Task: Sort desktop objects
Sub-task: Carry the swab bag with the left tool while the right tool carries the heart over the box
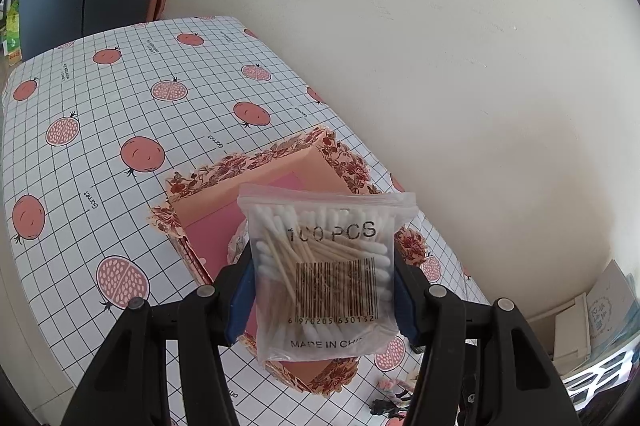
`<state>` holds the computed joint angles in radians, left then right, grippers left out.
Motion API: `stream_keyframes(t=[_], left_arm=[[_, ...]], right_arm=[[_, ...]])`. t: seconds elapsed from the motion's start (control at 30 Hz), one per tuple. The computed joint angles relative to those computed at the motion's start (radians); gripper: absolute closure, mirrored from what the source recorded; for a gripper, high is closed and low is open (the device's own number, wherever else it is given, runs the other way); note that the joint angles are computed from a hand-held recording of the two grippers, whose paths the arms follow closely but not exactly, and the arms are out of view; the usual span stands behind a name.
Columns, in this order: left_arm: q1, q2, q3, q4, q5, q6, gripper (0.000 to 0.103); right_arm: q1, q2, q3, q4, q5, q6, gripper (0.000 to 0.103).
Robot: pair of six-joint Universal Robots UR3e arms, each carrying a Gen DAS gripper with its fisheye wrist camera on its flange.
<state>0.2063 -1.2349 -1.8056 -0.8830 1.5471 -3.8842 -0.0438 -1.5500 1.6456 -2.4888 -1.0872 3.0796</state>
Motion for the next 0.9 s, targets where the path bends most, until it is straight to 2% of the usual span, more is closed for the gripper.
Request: stream_keyframes(t=[0.8,0.9], left_arm=[[0.108,0.045,-0.089,-0.013,-0.044,-0.018,0.043],[0.100,0.040,-0.089,-0.015,-0.022,-0.031,0.043]], right_arm=[[0.106,0.071,-0.012,-0.027,-0.032,-0.001,0.012],[0.111,0.077,-0.008,-0.033,-0.029,-0.006,0.012]])
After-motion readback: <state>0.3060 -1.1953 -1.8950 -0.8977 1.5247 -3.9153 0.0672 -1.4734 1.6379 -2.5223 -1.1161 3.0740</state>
